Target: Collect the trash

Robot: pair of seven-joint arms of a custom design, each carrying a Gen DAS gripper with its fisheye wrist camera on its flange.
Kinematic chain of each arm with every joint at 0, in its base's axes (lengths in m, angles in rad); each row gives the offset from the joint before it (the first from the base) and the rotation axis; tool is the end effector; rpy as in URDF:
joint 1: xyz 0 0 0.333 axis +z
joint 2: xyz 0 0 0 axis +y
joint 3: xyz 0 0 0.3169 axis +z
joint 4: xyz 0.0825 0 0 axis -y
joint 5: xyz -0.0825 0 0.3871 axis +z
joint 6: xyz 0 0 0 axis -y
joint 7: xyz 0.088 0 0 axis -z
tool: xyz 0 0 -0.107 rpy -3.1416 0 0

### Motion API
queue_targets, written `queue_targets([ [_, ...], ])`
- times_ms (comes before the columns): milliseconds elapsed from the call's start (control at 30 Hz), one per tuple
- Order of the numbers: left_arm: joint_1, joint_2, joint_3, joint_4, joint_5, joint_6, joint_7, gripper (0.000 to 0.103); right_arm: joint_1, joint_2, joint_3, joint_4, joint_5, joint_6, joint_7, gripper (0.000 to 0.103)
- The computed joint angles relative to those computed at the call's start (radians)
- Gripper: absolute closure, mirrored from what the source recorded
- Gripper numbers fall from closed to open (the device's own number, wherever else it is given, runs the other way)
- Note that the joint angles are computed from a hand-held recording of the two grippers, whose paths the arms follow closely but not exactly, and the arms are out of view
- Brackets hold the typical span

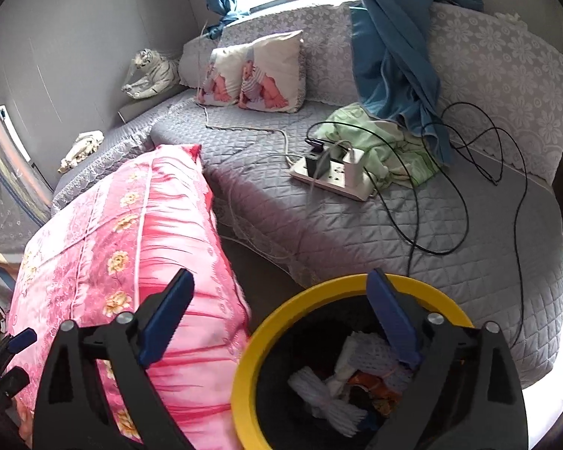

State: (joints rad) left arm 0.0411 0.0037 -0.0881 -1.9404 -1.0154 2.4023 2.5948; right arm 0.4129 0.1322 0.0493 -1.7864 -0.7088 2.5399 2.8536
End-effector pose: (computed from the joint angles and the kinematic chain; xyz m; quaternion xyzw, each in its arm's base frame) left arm 0.6007 -0.0342 0.5313 -0.4774 0.7564 -0.4412 0.0725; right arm 0.5776 0.2946 0.5435 -0.5240 0.7544 -0.2456 0.3099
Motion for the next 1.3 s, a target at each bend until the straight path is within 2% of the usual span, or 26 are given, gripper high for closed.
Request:
queue_targets([
  [100, 0.023, -0.032, 0.024, -0.035, -0.040, 0.089, 0.012, 0.008, 0.034, 0.076, -0.001, 0.089, -0.050, 0.004, 0.026, 0.010],
  [233, 0.024, -0.074, 0.039, -0.095, -0.065, 0.290, 0.028, 0.008, 0.106, 0.175, -0.024, 0.208, -0.116, 0.003, 0.071, 0.009],
  [300, 0.024, -0.089, 0.059, -0.110, -0.115, 0.323, 0.060, 0.008, 0.140, 0.224, -0.034, 0.268, -0.116, 0.014, 0.069, 0.009],
  [367, 0.022, -0.105, 0.069, -0.125, -0.156, 0.382, 0.081, 0.008, 0.186, 0.269, -0.051, 0.334, -0.124, -0.012, 0.070, 0.009],
  [500, 0.012, -0.148, 0.094, -0.160, -0.239, 0.465, 0.144, 0.008, 0.278, 0.325, -0.096, 0.420, -0.202, -0.029, 0.097, 0.009],
  [567, 0.004, -0.173, 0.105, -0.177, -0.268, 0.499, 0.161, 0.008, 0.324, 0.342, -0.115, 0.459, -0.248, -0.064, 0.109, 0.009],
  [667, 0.003, -0.205, 0.126, -0.196, -0.262, 0.504, 0.125, 0.008, 0.385, 0.358, -0.139, 0.505, -0.333, -0.120, 0.138, 0.008],
  [767, -0.024, -0.240, 0.131, -0.225, -0.279, 0.591, 0.146, 0.008, 0.431, 0.366, -0.148, 0.535, -0.405, -0.179, 0.170, 0.008],
  [833, -0.047, -0.262, 0.146, -0.239, -0.289, 0.616, 0.160, 0.008, 0.441, 0.361, -0.141, 0.534, -0.429, -0.183, 0.192, 0.008],
  [967, -0.083, -0.299, 0.174, -0.265, -0.289, 0.618, 0.152, 0.008, 0.442, 0.344, -0.126, 0.506, -0.457, -0.165, 0.228, 0.008],
  [1100, -0.123, -0.322, 0.191, -0.288, -0.294, 0.666, 0.164, 0.008, 0.437, 0.327, -0.111, 0.477, -0.462, -0.169, 0.263, 0.008],
  [1300, -0.196, -0.336, 0.223, -0.282, -0.418, 0.746, 0.290, 0.008, 0.456, 0.320, -0.106, 0.463, -0.521, -0.228, 0.301, 0.008],
])
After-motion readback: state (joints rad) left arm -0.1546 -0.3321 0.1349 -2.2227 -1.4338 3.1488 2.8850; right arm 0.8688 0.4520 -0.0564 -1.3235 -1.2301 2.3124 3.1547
